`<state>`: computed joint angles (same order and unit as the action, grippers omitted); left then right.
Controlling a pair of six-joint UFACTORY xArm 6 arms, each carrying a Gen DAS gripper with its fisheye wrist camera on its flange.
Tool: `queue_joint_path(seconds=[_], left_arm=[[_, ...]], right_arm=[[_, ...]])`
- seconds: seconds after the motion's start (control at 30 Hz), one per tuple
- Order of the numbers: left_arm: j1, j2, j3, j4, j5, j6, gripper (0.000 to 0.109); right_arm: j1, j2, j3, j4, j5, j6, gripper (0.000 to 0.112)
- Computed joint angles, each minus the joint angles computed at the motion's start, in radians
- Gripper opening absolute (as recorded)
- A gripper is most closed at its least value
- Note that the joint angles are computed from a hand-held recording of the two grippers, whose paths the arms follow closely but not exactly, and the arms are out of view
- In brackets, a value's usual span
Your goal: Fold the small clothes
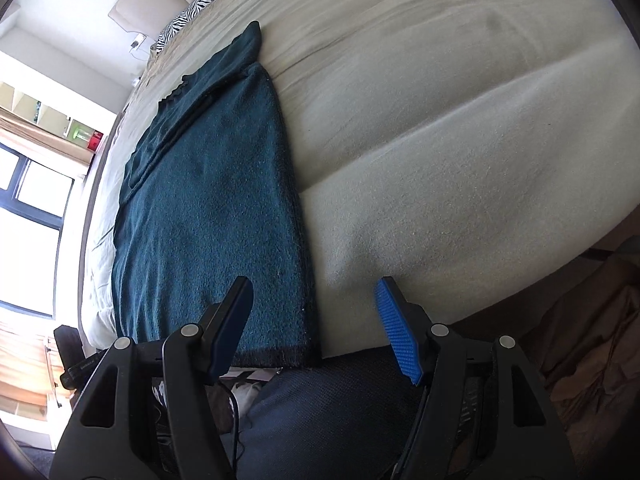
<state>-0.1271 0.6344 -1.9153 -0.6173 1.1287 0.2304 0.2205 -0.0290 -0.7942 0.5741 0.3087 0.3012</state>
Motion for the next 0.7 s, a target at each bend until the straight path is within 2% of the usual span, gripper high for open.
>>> queue_joint_path(seconds=[0.1, 0.2, 0.3, 0.37, 0.5, 0.57, 0.63, 0.7], left_arm=[[-0.003, -0.002, 0.004, 0.003, 0.005, 0.008, 0.023], [-0.005, -0.001, 0.007, -0.001, 0.000, 0.009, 0.023], [-0.005, -0.008, 0.021, -0.002, -0.009, 0.025, 0.021], [-0.006, -0.009, 0.026, 0.002, -0.012, 0.030, 0.015], [-0.005, -0.016, 0.035, -0.001, -0.013, 0.045, 0.009], [-0.003, -0.023, 0.043, -0.002, -0.013, 0.055, 0.008], [-0.009, -0.032, 0.054, 0.004, -0.020, 0.065, 0.007], [-0.012, -0.035, 0.054, 0.002, -0.021, 0.067, 0.007]], right_arm=[[-0.004, 0.013, -0.032, -0.026, 0.058, -0.004, 0.063], [0.003, 0.016, -0.053, 0.037, 0.090, -0.061, 0.062], [0.014, 0.029, -0.082, -0.007, 0.123, -0.030, 0.055], [0.018, 0.043, -0.098, -0.030, 0.141, -0.018, 0.050], [0.012, 0.054, -0.100, -0.058, 0.152, 0.022, 0.030], [0.011, 0.049, -0.092, -0.074, 0.146, 0.038, 0.024], [0.012, 0.046, -0.092, -0.117, 0.156, 0.070, 0.009], [0.018, 0.039, -0.085, -0.123, 0.148, 0.071, 0.007]])
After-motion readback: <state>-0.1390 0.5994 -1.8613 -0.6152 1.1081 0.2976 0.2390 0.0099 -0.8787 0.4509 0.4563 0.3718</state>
